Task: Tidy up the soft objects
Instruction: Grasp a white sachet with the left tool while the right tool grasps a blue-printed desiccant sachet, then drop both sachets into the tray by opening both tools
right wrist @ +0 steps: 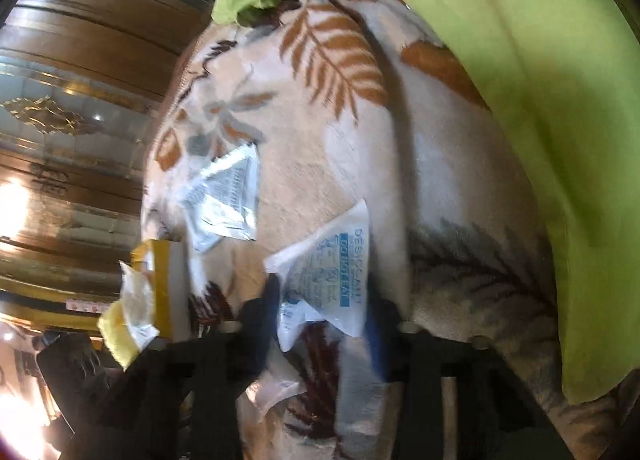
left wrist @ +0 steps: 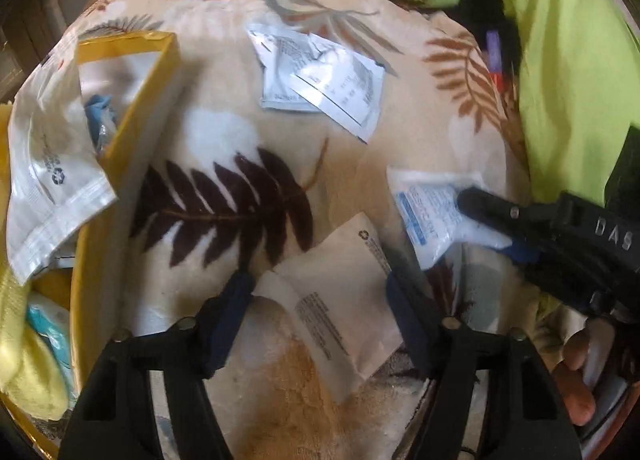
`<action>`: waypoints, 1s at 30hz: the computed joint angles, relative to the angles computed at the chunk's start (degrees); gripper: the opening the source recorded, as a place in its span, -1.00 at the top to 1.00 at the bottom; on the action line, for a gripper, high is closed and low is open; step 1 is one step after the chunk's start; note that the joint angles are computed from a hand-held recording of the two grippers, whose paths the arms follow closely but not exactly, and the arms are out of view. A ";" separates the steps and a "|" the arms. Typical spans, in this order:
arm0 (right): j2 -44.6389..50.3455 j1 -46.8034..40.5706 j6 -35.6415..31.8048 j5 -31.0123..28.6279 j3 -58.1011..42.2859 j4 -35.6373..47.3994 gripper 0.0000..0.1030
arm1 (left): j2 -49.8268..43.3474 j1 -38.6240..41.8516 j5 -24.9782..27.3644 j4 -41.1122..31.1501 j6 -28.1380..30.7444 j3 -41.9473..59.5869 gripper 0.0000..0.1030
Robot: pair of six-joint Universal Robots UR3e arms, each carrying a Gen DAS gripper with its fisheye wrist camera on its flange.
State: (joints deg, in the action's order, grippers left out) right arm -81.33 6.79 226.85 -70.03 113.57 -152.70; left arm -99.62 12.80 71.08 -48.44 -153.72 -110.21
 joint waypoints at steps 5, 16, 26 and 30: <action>-1.10 2.25 -1.11 -2.61 -0.53 0.81 0.44 | 5.88 4.72 -5.12 -4.08 4.21 -4.77 0.71; -8.06 13.09 -2.63 -9.24 -4.32 2.70 0.45 | 25.79 35.78 -19.50 -55.58 35.04 -0.26 1.00; 6.57 26.76 -4.21 -11.44 -27.37 5.80 0.45 | 20.13 56.35 -18.83 -68.94 47.24 16.35 1.00; 18.09 31.29 -6.73 -9.51 -41.99 10.83 0.45 | 15.21 56.47 -16.37 -53.88 40.05 14.36 1.00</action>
